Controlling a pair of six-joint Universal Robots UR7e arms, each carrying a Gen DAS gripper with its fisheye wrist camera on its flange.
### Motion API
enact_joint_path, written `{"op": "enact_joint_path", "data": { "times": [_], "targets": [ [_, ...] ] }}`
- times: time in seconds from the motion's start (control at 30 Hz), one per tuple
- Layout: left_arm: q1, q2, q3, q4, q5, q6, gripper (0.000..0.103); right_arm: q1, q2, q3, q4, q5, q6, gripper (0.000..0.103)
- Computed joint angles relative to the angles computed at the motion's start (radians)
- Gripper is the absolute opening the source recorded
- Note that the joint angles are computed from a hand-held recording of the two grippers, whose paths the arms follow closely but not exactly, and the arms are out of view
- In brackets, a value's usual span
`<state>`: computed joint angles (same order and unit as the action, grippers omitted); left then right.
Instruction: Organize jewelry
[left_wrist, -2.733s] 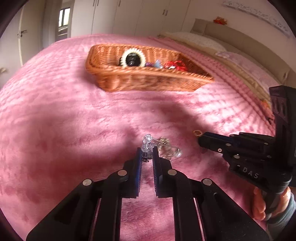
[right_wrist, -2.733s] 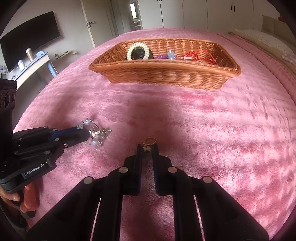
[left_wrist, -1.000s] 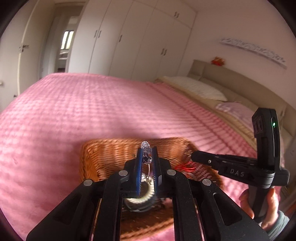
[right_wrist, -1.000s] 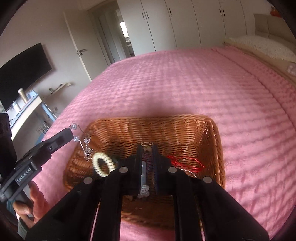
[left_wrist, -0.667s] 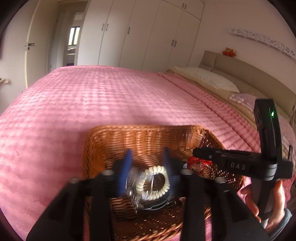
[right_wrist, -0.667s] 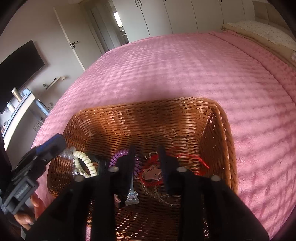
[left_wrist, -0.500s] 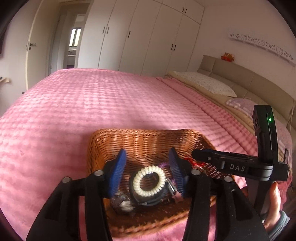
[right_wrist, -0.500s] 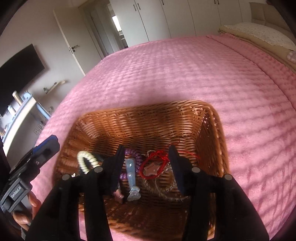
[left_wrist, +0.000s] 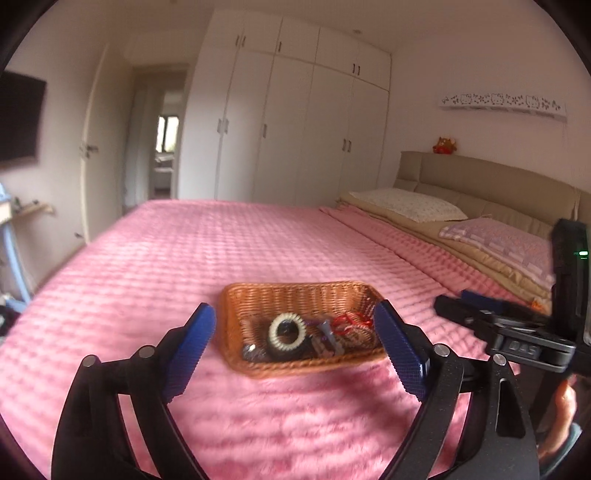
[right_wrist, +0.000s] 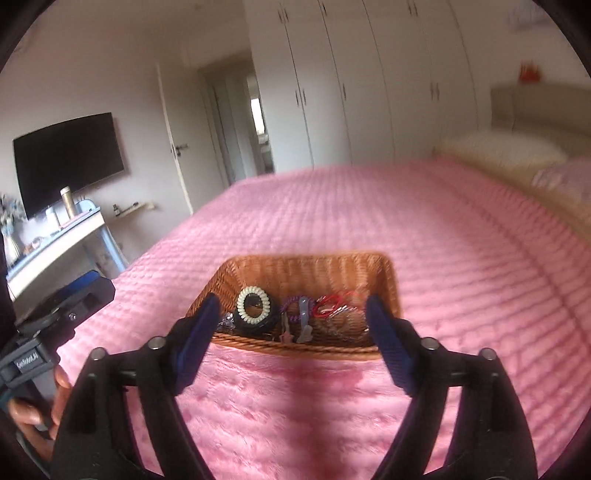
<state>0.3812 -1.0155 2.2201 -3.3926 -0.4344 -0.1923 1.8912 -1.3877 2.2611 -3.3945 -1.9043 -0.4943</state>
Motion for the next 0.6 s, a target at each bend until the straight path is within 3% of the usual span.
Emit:
{"op": "enact_joint_path", "data": {
  "times": [0.07,0.17,0.23,0.33,0.5,0.6],
  "targets": [
    [-0.045,0.013,0.045,-0.003,0.078,-0.058,0.092,0.018,0.009,0.069,-0.173,-0.032,-0.064,0.093],
    [-0.084,0.021,0.115,0.046,0.147,-0.217,0.092,0.002,0.038,0.163,-0.403,-0.021,-0.118,0.095],
    [-0.094,0.035,0.146,0.034,0.172,-0.264,0.092,-0.040,0.032,0.209,-0.456,0.048,-0.125,0.095],
    [-0.098,0.074,0.168,0.041,0.229,-0.323,0.092,-0.069,0.074,0.222,-0.511,0.032,-0.147,0.095],
    [-0.106,0.201,0.161,-0.210,0.317,-0.171,0.092,-0.131,0.096,0.246,-0.561,0.071,-0.133,0.095],
    [-0.095,0.225,0.159,-0.245,0.318,-0.140,0.092,-0.136,0.107,0.256,-0.588,0.075,-0.139,0.095]
  ]
}}
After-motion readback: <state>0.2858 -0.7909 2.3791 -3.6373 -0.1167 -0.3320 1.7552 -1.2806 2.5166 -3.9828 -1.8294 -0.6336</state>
